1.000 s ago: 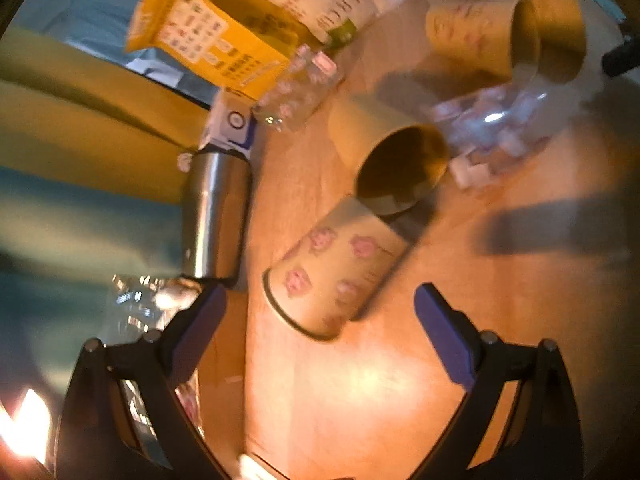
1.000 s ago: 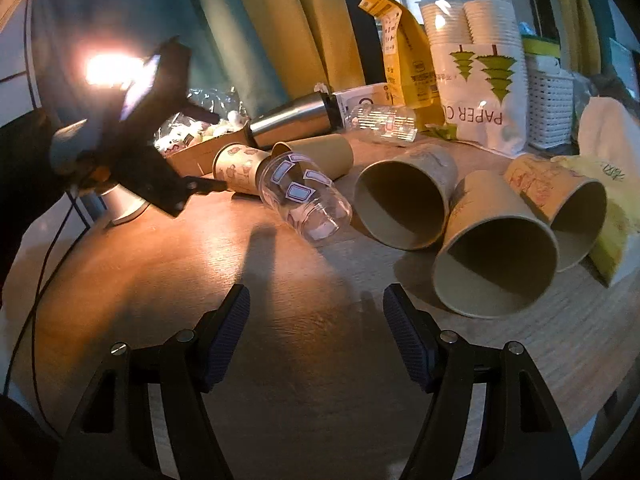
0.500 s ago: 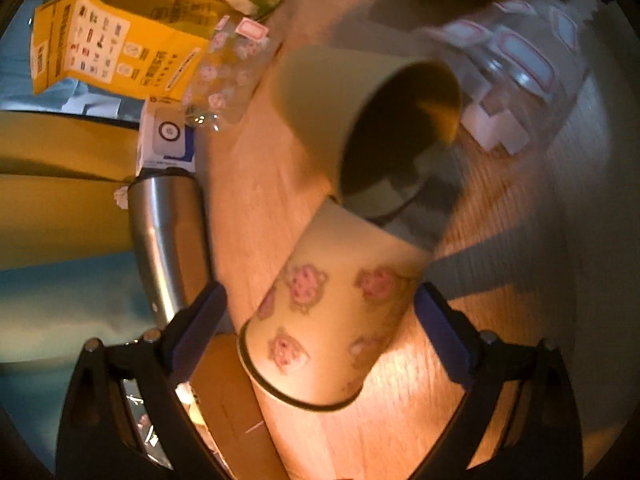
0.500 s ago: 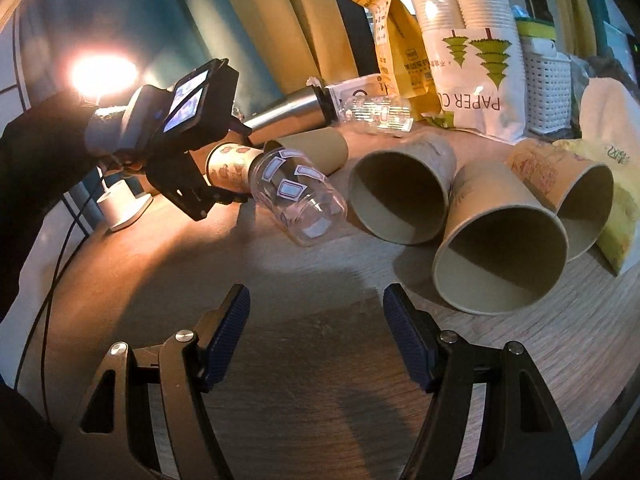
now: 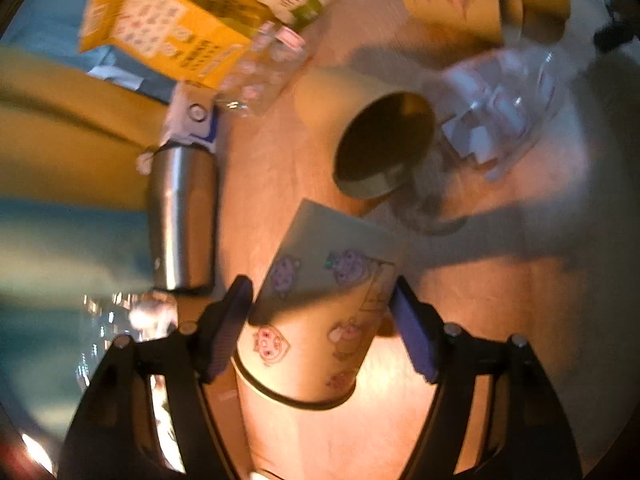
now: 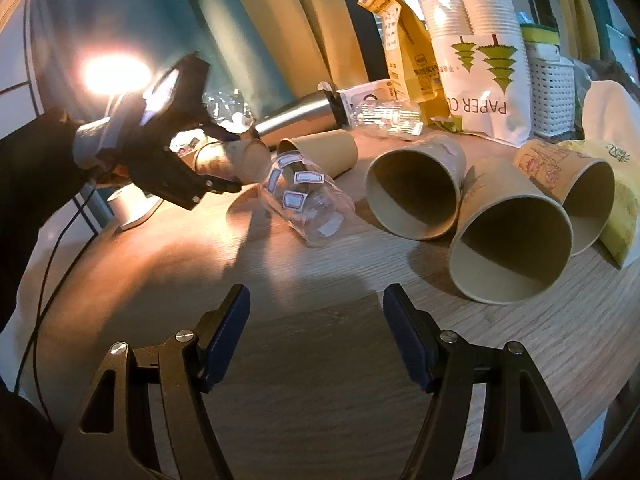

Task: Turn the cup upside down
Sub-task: 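Reach the left tool to the pig-print paper cup lying on its side and grasp it, then lift the pig-print cup with the left tool and turn it rim-down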

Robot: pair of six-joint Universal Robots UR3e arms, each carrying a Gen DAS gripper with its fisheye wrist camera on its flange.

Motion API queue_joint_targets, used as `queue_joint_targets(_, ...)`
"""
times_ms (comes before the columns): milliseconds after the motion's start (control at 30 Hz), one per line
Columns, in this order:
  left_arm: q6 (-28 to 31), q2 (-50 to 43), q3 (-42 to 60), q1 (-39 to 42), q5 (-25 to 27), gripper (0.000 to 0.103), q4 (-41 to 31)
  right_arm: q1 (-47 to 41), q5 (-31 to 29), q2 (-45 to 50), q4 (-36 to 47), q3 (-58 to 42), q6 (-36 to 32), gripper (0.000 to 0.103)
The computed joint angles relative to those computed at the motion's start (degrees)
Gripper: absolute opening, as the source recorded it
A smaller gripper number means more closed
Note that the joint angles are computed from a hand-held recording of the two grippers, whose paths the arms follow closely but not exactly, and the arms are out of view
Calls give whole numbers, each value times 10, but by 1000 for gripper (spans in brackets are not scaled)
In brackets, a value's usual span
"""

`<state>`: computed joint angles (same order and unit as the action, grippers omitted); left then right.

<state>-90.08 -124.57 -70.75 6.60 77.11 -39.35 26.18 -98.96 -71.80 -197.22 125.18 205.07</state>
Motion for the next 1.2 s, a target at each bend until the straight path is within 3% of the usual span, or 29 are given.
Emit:
queue_joint_targets(167,-52,117,-130,61,-93,71,22,30,-22,4,-8,-7,0,72)
queue_joint_targets(300,-92,242,-246,137,-213,71,-33,48,-31,4,-17,-6,2,72)
queue_joint_targets(467,-78,411,-409,247,-359,71,-116,71,-48,2,-14,-10,7,72)
queue_joint_targets(533,-48,478,-454,296,-413,71,-194,75,-49,3,-7,-16,6,72)
queue_joint_targets(633,61,544,-446,376,-481,71,-448,82,-53,11,10,-35,5,72)
queue_joint_targets(667,116,552,-428,402,-489,71,-560,85,-57,15,17,-43,3,72)
queue_joint_targets(733,195,549,-403,437,-492,71,-695,87,-72,30,50,-76,-3,72)
queue_joint_targets(867,315,543,-391,501,-477,71,-855,84,-66,45,75,-113,-6,72)
queue_joint_targets(933,365,548,-400,532,-475,71,-905,93,-76,51,83,-125,-6,72)
queue_joint_targets(1067,408,538,-413,563,-466,71,-948,98,-84,69,126,-164,-3,72)
queue_joint_targets(1200,488,541,-411,598,-442,71,-1023,94,-101,92,216,-240,-2,72)
